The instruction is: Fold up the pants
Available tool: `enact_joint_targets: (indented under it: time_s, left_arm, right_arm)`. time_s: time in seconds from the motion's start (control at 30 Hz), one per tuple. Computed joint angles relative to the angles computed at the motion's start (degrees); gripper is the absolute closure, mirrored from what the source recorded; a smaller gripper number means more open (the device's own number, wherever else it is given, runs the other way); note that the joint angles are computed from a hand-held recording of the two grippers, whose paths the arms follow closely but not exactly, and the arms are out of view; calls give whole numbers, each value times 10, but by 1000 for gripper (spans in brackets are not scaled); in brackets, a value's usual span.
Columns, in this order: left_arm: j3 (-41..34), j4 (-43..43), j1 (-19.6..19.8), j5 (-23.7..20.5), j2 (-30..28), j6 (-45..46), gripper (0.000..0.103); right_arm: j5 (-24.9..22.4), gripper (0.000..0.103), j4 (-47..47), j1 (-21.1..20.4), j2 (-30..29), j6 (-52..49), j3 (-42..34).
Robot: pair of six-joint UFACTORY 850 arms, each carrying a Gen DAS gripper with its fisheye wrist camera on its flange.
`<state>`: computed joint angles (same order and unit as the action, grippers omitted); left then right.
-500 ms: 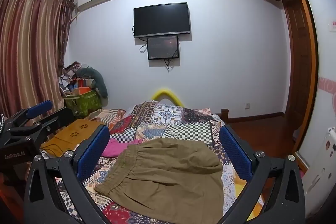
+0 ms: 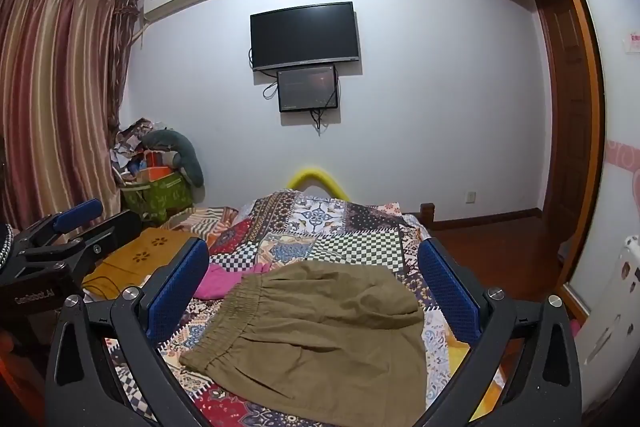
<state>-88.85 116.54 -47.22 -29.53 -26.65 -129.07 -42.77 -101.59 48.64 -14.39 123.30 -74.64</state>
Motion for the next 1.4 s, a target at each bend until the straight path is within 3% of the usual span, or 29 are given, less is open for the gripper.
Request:
enact_joint_targets:
  time_s: [1.4]
  left_arm:
    - [0,12,5,8,-4,-15,0]
  right_arm:
    - [4,0,25,1,-4,-20,-5]
